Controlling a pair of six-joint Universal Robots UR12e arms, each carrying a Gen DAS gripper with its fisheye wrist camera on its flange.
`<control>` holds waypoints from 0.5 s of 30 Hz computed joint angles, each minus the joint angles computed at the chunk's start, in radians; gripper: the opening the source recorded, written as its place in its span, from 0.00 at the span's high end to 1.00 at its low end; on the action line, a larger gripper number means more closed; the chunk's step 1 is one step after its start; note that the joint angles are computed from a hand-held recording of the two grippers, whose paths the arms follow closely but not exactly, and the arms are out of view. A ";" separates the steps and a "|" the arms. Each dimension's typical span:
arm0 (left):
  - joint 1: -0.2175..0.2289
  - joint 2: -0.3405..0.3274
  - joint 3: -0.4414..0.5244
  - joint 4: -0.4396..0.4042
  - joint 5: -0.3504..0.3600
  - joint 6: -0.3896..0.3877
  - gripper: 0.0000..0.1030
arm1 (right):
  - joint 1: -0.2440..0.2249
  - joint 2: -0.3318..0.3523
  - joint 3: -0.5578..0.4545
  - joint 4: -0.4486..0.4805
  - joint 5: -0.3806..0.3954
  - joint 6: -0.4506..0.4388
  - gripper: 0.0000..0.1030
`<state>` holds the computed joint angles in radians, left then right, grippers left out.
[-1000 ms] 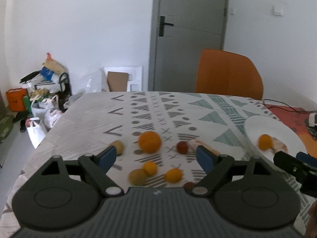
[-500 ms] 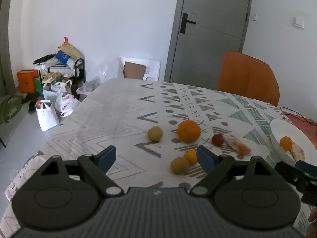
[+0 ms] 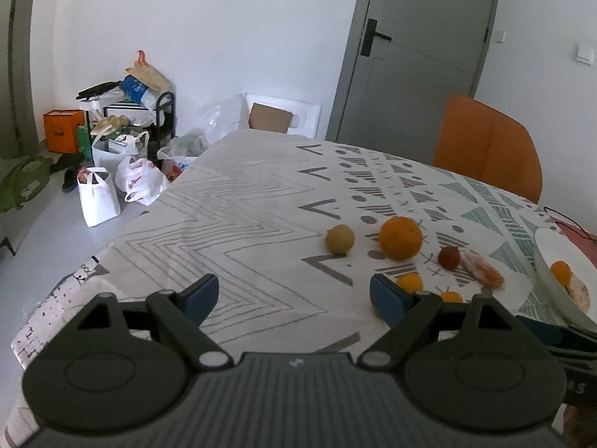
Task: Organize fruits
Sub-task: 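Grasp the dark red plum with the right gripper while the left gripper grasps a brown round fruit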
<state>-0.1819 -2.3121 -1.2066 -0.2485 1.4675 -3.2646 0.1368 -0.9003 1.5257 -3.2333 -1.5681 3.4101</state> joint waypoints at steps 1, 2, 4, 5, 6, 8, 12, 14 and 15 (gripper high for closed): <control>0.001 0.000 0.001 -0.003 0.000 0.000 0.16 | 0.000 0.003 -0.006 0.014 0.009 -0.001 0.53; 0.001 -0.001 0.003 -0.007 0.000 -0.001 0.16 | 0.000 0.006 -0.010 0.026 0.012 0.001 0.69; 0.001 -0.003 0.006 -0.011 -0.003 0.003 0.16 | 0.002 0.008 -0.012 0.021 -0.004 -0.003 0.78; 0.000 -0.004 0.009 -0.011 -0.005 0.008 0.16 | -0.001 0.007 -0.010 0.022 0.005 0.004 0.79; -0.001 -0.006 0.012 -0.011 -0.008 0.012 0.16 | -0.003 0.006 -0.008 0.020 0.009 0.010 0.79; -0.005 -0.010 0.019 -0.015 -0.014 0.024 0.16 | -0.004 0.002 -0.001 0.016 -0.003 0.018 0.79; -0.015 -0.018 0.032 -0.019 -0.028 0.047 0.16 | -0.010 -0.008 0.017 0.009 -0.024 0.032 0.79; -0.020 -0.025 0.041 -0.026 -0.034 0.058 0.16 | -0.014 -0.013 0.024 0.008 -0.033 0.038 0.79; -0.022 -0.027 0.045 -0.031 -0.041 0.062 0.17 | -0.017 -0.016 0.031 0.006 -0.037 0.043 0.79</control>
